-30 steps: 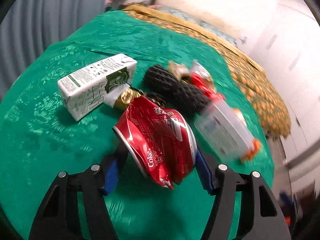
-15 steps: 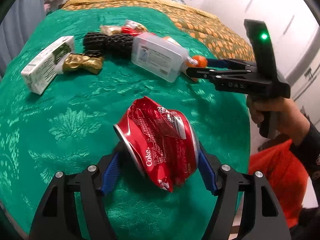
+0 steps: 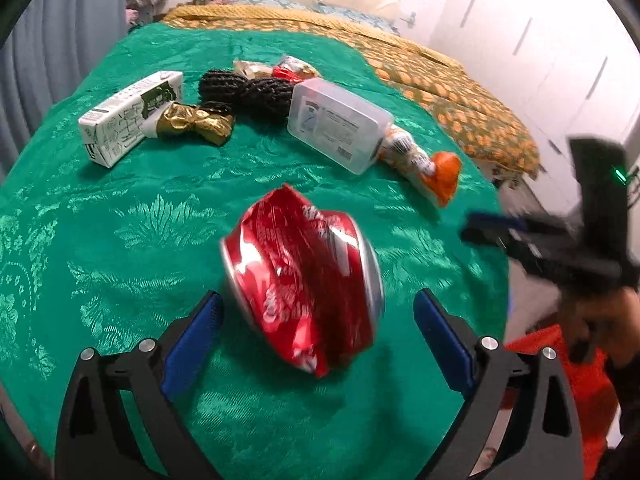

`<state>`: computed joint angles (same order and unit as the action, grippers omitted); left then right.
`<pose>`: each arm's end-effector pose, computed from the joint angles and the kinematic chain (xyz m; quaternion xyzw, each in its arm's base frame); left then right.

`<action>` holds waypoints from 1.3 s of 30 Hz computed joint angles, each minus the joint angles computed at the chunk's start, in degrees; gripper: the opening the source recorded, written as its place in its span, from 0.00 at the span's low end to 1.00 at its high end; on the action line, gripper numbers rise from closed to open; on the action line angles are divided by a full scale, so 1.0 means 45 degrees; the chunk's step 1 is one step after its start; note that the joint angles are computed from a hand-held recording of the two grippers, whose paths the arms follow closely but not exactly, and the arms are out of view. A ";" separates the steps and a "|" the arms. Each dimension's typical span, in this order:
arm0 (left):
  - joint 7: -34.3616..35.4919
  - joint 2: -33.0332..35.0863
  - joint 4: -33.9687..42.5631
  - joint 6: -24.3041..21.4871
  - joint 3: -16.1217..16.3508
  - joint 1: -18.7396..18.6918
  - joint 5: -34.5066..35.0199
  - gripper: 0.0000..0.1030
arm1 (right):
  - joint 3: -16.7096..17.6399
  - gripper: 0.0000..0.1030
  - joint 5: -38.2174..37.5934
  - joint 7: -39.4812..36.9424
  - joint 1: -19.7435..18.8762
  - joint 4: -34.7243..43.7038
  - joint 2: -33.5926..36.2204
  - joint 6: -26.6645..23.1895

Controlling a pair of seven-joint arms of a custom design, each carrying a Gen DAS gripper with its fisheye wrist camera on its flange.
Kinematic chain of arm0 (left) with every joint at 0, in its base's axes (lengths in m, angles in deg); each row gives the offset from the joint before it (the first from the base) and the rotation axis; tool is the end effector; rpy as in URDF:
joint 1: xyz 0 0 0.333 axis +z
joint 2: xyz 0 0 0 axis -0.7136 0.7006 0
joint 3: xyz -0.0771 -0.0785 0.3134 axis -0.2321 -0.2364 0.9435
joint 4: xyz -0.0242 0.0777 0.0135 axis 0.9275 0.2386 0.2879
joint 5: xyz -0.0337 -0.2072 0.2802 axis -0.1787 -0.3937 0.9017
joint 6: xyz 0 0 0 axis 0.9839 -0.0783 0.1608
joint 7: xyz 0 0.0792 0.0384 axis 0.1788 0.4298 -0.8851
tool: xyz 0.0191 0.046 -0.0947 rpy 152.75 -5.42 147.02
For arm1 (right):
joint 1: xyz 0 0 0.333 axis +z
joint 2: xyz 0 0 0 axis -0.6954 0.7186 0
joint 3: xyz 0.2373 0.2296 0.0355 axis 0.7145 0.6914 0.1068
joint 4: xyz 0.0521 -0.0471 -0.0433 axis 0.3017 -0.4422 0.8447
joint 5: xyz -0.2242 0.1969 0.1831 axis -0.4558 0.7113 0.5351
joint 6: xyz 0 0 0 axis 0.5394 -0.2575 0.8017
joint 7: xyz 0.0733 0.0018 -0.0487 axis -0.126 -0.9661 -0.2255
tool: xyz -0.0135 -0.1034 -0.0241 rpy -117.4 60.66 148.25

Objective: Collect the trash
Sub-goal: 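Lift the Coke can with the left tool while the right tool grasps the orange-white snack bag, then carry the Coke can and snack bag over the blue wastebasket with both tools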

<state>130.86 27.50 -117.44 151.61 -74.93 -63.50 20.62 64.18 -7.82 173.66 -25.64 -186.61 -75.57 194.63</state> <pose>0.5151 -0.3182 0.5492 -0.5750 0.7491 -0.3128 0.1017 0.5520 0.2413 0.5279 -0.7546 0.5781 -0.1042 0.2924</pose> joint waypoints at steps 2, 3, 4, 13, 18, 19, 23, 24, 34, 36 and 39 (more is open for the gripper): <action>-0.0684 0.0286 0.0277 -0.0074 0.0137 -0.0107 0.0316 0.92 | -0.0037 0.31 -0.0002 0.0154 -0.0009 0.0072 -0.0005 -0.0358; -0.0957 0.0390 0.0368 -0.0075 0.0188 -0.0110 0.0343 0.91 | -0.0150 0.49 -0.0415 0.0464 0.0055 0.0194 0.0045 -0.0466; -0.1163 0.0438 0.0396 -0.0016 0.0235 -0.0106 0.0409 0.87 | -0.0237 0.63 -0.0776 0.0737 0.0103 0.0263 0.0071 -0.0436; -0.1271 0.0776 0.1011 -0.0328 0.0248 -0.0144 0.1054 0.59 | -0.0271 0.75 -0.0455 0.1176 -0.0324 0.4795 0.2697 -0.2000; -0.1309 0.0581 0.0661 0.0081 0.0261 -0.0158 0.1276 0.53 | 0.0022 0.42 0.0461 0.0776 -0.0669 0.7310 0.4381 -0.4264; -0.1250 0.0528 0.0566 0.0174 0.0246 -0.0145 0.1271 0.52 | -0.0036 0.41 0.0453 0.0777 -0.0599 0.6783 0.4078 -0.3748; -0.0938 0.0302 0.0235 0.0492 0.0148 -0.0112 0.1178 0.47 | 0.0107 0.40 0.0754 0.0209 -0.0584 0.4734 0.2671 -0.2143; -0.0814 0.0279 0.0217 0.0562 0.0086 -0.0086 0.1005 0.47 | 0.0138 0.40 0.0810 0.0066 -0.0570 0.4391 0.2405 -0.1930; -0.0585 0.0829 0.1327 0.0490 -0.0159 -0.0735 0.1177 0.46 | 0.0068 0.40 0.2278 -0.0968 -0.0805 0.0729 -0.0223 -0.0078; -0.0361 0.1192 0.1948 0.0241 -0.0314 -0.0926 0.1067 0.46 | -0.0087 0.40 0.2524 -0.1100 -0.0892 0.0132 -0.0682 0.0119; 0.0028 0.1899 0.3138 -0.0327 -0.0528 -0.1292 0.0889 0.46 | -0.0548 0.40 0.2110 -0.0752 -0.1118 -0.0973 -0.1546 0.0321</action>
